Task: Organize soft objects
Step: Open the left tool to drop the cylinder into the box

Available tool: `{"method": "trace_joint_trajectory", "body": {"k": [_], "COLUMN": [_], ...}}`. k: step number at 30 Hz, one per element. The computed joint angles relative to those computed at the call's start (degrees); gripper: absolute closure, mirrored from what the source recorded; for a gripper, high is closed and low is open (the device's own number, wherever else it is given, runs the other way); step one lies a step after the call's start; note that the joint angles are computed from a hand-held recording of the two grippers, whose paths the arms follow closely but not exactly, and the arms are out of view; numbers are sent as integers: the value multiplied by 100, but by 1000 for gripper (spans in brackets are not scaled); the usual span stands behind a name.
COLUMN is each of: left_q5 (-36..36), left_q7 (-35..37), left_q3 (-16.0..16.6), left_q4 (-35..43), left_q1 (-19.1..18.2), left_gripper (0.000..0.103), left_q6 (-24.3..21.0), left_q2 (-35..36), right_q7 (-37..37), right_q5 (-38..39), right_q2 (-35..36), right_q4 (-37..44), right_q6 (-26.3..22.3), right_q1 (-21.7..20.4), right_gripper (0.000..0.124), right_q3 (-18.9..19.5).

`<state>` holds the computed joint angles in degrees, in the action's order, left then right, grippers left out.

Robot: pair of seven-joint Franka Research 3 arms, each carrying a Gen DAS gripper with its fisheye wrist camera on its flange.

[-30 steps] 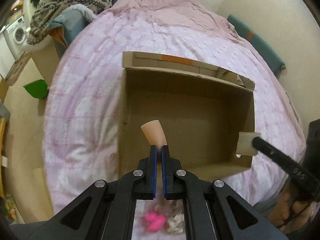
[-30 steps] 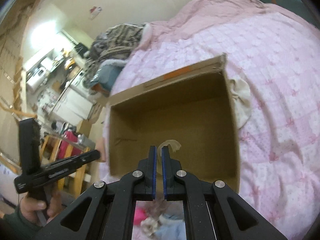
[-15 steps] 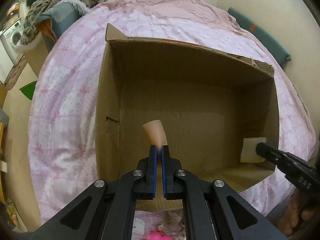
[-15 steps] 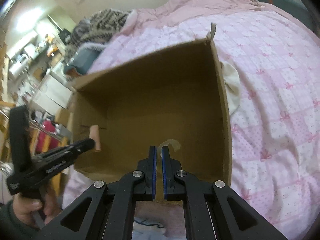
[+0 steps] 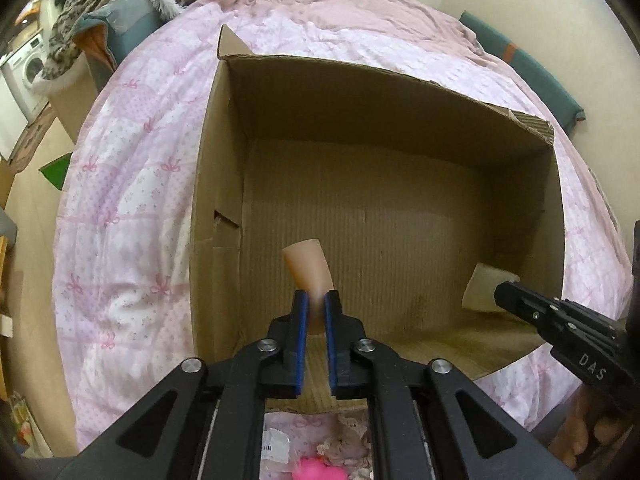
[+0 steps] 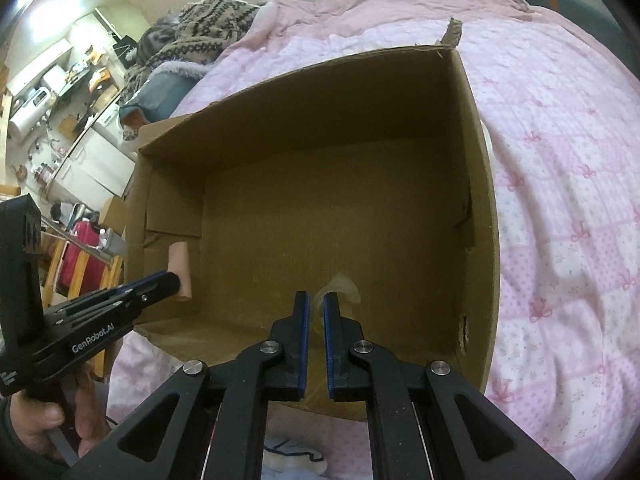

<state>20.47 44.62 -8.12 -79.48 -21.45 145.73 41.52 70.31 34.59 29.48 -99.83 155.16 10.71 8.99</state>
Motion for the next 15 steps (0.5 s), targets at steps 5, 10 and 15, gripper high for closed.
{"method": "trace_joint_trajectory", "body": {"k": [5,10,15], "left_q5": [146,300,568], "left_q7": [29,130,-133], "left_q3": [32,52,228], "left_q4": [-133,-119,-177], "left_q1": [-67,-156,-327], "left_gripper": [87,69,45], "left_q6": [99,46,198], "left_q2": [-70,-64,-139], "right_q7": [18,-12,-7], "right_q5": [-1,25,44], "right_q2": [6,-1,-3], "right_q4": [13,3,12], "right_q6": [6,29,33], "right_q1": [8,0,-4], "right_gripper": [117,117,117], "right_q3": [-9,8,15]}}
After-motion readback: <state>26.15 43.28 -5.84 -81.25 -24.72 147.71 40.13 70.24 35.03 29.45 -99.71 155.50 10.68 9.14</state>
